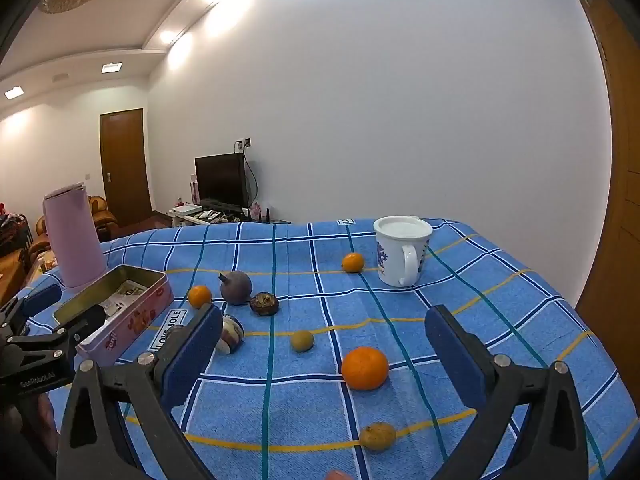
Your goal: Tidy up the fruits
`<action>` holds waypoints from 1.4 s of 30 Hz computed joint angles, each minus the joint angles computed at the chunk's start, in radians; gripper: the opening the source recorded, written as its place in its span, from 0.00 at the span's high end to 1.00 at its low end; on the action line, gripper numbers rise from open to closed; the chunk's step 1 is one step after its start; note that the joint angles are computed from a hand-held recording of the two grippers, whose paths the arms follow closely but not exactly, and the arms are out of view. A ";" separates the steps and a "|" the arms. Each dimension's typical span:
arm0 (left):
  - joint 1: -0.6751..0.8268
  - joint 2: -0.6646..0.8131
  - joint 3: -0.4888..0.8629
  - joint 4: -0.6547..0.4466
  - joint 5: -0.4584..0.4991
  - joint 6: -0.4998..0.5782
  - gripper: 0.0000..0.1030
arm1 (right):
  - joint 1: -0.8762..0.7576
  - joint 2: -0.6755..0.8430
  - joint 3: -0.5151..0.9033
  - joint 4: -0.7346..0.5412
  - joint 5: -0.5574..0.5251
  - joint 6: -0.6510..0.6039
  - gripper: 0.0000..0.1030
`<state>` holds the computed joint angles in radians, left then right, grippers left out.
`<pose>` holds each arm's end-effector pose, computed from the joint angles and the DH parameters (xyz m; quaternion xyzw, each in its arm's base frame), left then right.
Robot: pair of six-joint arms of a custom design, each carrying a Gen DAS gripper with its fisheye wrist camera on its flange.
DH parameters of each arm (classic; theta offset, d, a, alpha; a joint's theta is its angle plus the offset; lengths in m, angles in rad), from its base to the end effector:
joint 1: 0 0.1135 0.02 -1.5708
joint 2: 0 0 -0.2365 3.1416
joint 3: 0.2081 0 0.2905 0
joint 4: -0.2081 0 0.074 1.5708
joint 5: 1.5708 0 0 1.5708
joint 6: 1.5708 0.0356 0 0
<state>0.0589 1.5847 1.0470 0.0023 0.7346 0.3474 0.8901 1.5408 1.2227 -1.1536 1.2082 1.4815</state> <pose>0.3853 -0.0012 0.2047 0.2925 0.7770 -0.2124 0.5153 0.2211 0.2201 0.2318 0.2665 0.7781 -0.1753 0.5411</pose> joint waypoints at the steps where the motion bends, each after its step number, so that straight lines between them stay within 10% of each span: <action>1: -0.001 0.000 0.001 -0.003 0.000 0.003 0.00 | 0.008 -0.009 -0.013 -0.002 0.000 0.017 0.01; 42: 0.004 -0.022 -0.014 0.014 -0.003 -0.010 0.00 | -0.002 -0.020 -0.043 0.099 -0.032 -0.056 0.01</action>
